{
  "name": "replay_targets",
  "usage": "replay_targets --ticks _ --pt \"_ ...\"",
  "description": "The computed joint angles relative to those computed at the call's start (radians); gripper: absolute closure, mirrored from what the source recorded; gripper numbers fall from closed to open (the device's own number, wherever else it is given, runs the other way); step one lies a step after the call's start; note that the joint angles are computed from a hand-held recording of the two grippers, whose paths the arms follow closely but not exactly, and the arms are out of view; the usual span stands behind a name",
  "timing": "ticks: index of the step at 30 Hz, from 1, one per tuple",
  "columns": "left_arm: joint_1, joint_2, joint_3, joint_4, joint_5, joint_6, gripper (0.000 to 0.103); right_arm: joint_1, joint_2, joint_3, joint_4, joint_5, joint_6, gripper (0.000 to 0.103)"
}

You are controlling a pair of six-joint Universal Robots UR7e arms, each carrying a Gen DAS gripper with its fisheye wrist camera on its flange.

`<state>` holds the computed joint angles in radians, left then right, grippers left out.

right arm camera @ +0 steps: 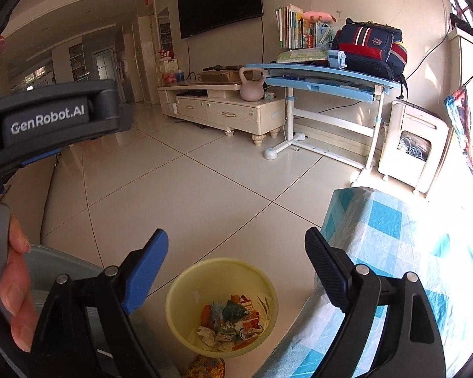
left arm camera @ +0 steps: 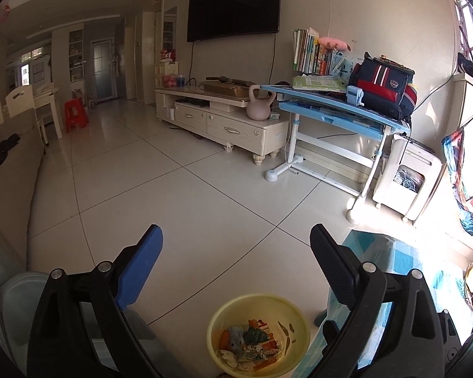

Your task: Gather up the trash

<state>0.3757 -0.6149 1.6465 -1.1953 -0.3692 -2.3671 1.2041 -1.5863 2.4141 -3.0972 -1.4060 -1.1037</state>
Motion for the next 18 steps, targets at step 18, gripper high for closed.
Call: replay_targets --ticks 18 --pt "-0.093 0.025 -0.054 0.335 -0.008 -0.38 0.007 -0.018 -0.077 0.08 -0.26 0.066 0.05 0.009"
